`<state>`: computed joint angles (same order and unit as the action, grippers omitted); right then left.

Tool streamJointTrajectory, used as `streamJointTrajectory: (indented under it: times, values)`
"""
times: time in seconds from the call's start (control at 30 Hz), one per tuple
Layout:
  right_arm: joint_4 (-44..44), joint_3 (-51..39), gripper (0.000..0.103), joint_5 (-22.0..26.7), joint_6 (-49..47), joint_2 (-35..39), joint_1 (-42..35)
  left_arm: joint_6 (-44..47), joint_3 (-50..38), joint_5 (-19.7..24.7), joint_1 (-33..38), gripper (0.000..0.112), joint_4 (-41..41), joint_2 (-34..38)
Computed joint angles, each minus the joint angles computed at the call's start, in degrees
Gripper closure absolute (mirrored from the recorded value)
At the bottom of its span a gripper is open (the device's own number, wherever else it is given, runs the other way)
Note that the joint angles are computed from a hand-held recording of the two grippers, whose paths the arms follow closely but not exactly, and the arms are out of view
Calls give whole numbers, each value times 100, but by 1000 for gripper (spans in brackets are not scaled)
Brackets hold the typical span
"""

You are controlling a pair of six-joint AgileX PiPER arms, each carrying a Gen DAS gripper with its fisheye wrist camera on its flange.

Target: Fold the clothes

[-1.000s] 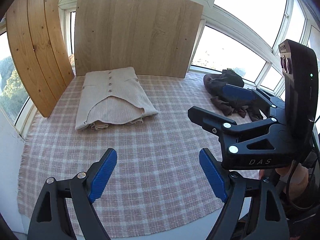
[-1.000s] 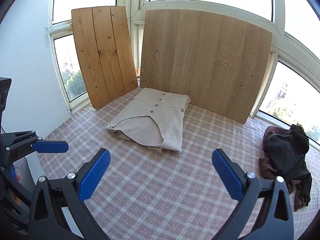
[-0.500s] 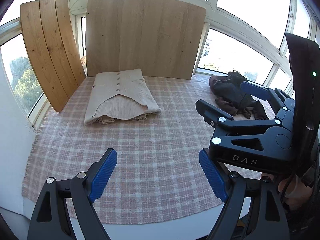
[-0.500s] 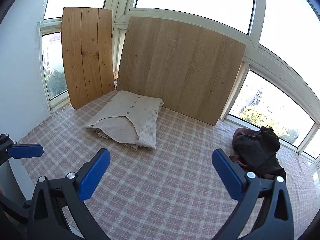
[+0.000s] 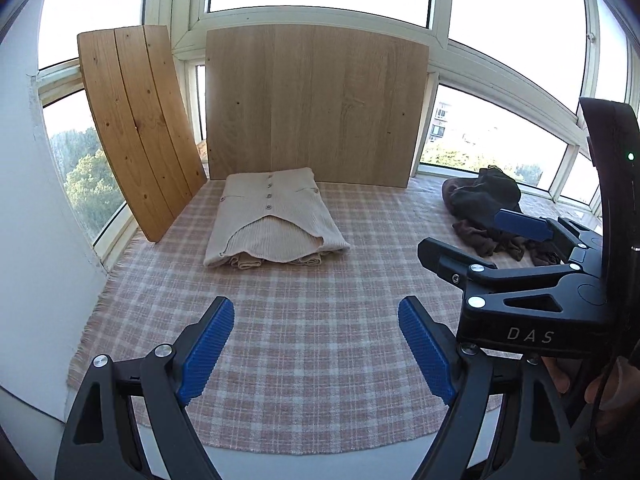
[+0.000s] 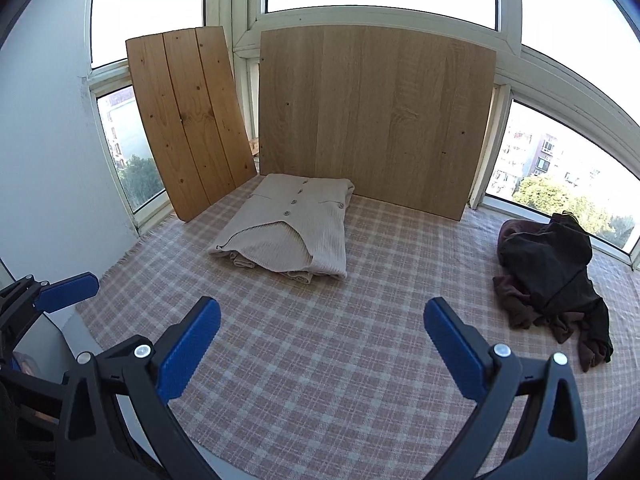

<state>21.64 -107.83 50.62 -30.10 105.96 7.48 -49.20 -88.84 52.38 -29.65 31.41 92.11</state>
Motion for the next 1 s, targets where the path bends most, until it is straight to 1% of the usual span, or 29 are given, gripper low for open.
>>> streamJointTrajectory:
  times: [0.23,0.5,1.0]
  values:
    - [-330,-193,0,110,330,105,63,-33,-105,135,60,29,91,114]
    - [-342,-624,0,488,538,395,-17,116,-238,151,105,29,9,247]
    - [-355,-894,0,632,519,605,-30,297,-475,160,173,29,-126,461]
